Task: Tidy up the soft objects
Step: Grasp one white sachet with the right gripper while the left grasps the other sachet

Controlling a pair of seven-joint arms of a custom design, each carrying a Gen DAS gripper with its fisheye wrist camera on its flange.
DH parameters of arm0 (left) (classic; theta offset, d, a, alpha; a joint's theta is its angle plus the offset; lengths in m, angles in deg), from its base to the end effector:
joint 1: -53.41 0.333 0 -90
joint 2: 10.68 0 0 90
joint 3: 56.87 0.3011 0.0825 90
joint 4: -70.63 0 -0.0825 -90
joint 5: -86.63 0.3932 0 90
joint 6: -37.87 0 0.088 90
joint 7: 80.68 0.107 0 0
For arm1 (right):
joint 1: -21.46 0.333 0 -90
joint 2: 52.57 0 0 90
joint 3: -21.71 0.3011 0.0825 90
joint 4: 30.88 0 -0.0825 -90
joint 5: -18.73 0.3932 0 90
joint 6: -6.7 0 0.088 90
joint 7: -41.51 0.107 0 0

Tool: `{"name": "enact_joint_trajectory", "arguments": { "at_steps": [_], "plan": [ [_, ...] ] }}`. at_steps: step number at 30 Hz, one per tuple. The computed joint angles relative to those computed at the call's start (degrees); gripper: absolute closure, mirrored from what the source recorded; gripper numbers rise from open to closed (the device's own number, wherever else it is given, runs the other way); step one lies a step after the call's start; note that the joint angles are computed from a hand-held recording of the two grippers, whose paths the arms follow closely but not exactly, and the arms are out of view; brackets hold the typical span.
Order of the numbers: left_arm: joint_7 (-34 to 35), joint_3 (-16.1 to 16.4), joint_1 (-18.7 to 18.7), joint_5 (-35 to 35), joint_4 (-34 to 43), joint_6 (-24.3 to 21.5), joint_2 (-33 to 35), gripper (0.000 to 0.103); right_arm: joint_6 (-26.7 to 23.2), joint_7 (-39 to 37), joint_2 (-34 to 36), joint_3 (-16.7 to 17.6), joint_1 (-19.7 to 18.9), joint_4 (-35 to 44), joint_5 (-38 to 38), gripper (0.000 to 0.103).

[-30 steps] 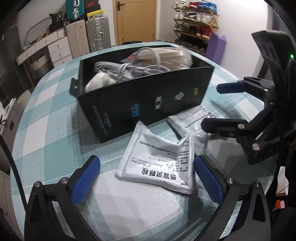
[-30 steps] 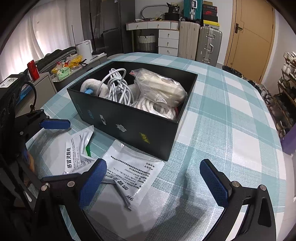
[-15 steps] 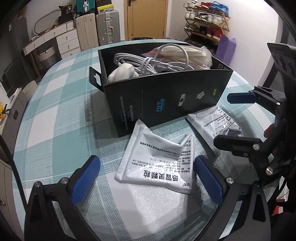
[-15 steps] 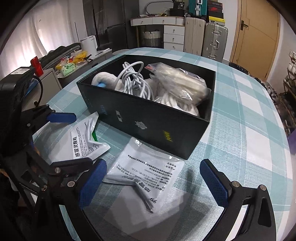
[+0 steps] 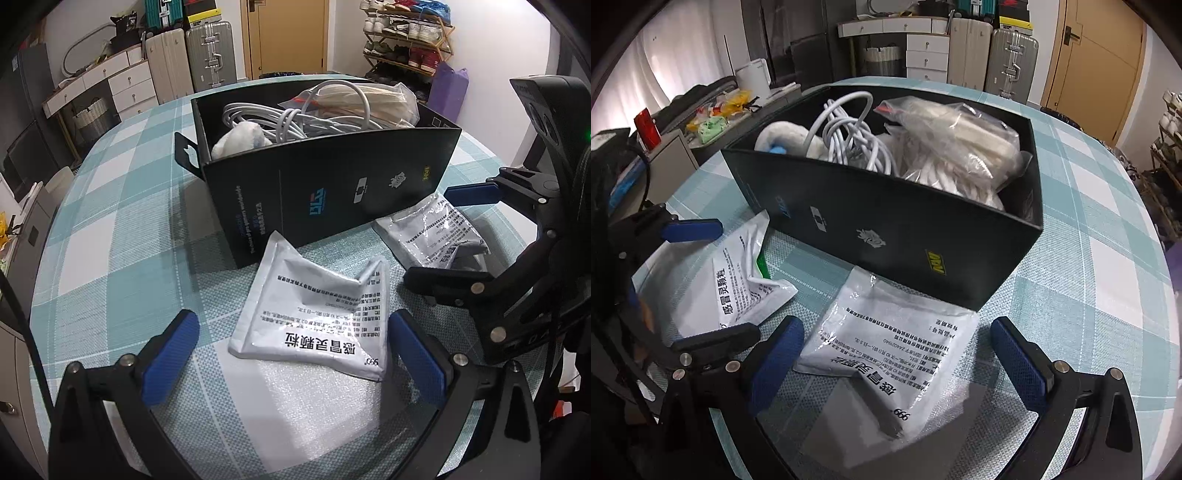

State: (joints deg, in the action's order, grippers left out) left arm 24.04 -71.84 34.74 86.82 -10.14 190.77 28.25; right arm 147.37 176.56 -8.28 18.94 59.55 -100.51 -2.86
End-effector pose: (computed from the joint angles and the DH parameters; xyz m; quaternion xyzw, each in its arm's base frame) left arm 0.6644 -0.3844 0.3634 -0.3846 0.8720 -0.2797 0.1157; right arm 0.6370 0.4655 0.3514 -0.7084 0.6481 -0.1820 0.2122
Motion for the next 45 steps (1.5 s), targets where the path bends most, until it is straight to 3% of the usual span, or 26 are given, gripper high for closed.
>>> {"name": "enact_joint_trajectory", "arguments": {
  "at_steps": [10,26,38,45],
  "plan": [
    [0.02,-0.05,0.04,0.03,0.01,0.03,0.04,0.0,3.69,-0.85,-5.72,1.01,-2.06,-9.0,0.56,0.001],
    [0.13,-0.09,0.1,-0.01,-0.01,0.07,0.05,0.0,0.9,-1.02,-4.86,1.15,-1.66,-7.23,0.7,0.002],
    [0.18,-0.09,0.12,-0.04,-0.04,0.12,0.06,0.0,4.53,-2.78,-8.49,1.58,-1.73,-12.66,-1.21,0.037],
    [0.19,-0.09,0.14,-0.05,-0.06,0.14,0.06,0.0,5.82,-2.6,-9.58,1.4,-1.39,-14.23,-2.2,0.042]
  ]
}}
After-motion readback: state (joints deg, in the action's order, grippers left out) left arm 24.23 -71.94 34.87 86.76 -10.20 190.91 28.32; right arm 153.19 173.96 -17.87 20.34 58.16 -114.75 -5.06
